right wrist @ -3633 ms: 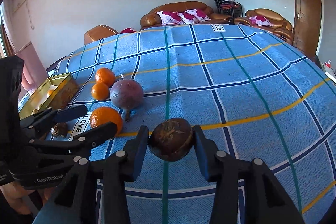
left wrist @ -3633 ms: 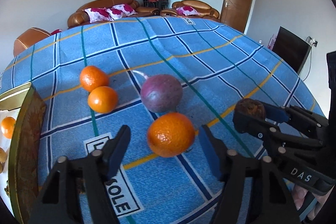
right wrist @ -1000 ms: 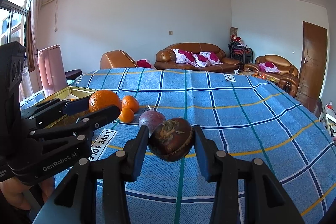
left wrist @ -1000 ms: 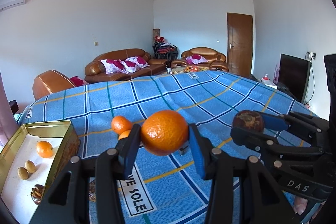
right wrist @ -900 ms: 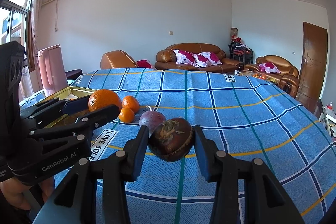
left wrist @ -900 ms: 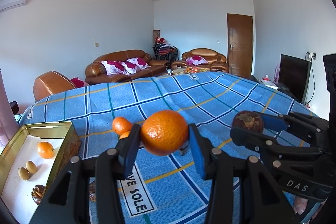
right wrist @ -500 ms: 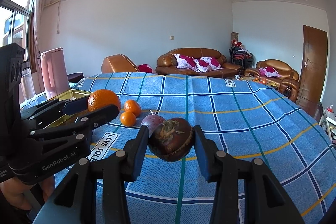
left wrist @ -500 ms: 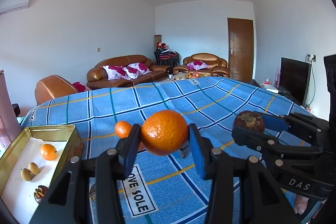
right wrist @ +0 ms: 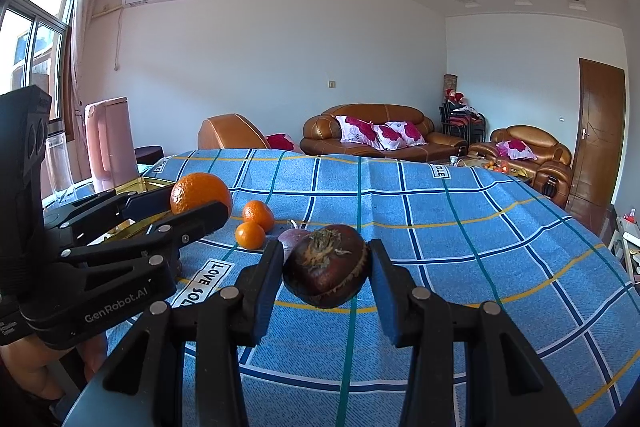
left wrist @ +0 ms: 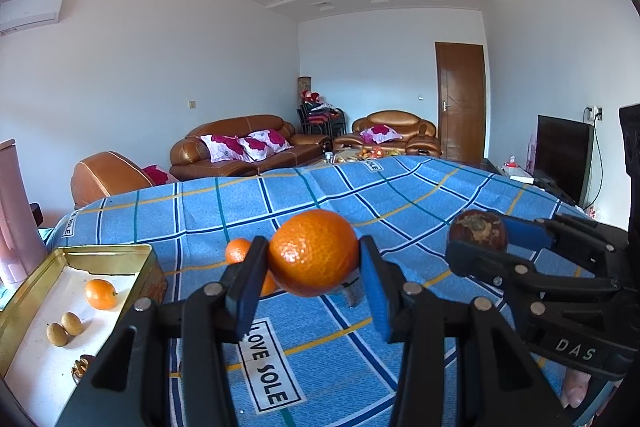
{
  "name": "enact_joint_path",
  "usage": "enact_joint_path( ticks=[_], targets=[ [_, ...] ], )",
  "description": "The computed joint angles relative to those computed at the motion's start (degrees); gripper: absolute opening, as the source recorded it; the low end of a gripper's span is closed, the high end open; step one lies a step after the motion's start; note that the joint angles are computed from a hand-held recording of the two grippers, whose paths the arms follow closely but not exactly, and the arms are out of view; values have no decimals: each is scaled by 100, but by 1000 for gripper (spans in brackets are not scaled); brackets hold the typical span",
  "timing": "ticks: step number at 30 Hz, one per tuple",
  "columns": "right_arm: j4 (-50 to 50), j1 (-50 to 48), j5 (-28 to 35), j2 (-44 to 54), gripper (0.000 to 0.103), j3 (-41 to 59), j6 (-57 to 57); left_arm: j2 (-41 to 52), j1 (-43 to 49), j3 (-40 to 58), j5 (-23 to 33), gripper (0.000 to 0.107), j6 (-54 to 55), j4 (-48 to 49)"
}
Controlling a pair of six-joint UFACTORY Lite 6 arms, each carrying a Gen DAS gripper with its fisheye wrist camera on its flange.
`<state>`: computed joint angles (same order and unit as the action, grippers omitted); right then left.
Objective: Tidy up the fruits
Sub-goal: 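Lift the orange with the left gripper while the right gripper lifts the mangosteen, then carry the orange with the left gripper while the right gripper carries the mangosteen over the tray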
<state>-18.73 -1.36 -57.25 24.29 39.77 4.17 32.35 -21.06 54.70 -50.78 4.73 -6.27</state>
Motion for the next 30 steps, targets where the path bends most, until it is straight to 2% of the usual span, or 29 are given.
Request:
enact_joint_path(
  ticks=[6,16,30],
  targets=[
    [-141,-55,-157,-27,45,-75,14,-91,-40,-143,-125,47,113,-129],
    [-430,-27,183,70,45,190,317,-252,10,-336,-54,47,262,-268],
    [4,760,563,193,45,428,97,-533,461,-667,53,47,81,-143]
  ],
)
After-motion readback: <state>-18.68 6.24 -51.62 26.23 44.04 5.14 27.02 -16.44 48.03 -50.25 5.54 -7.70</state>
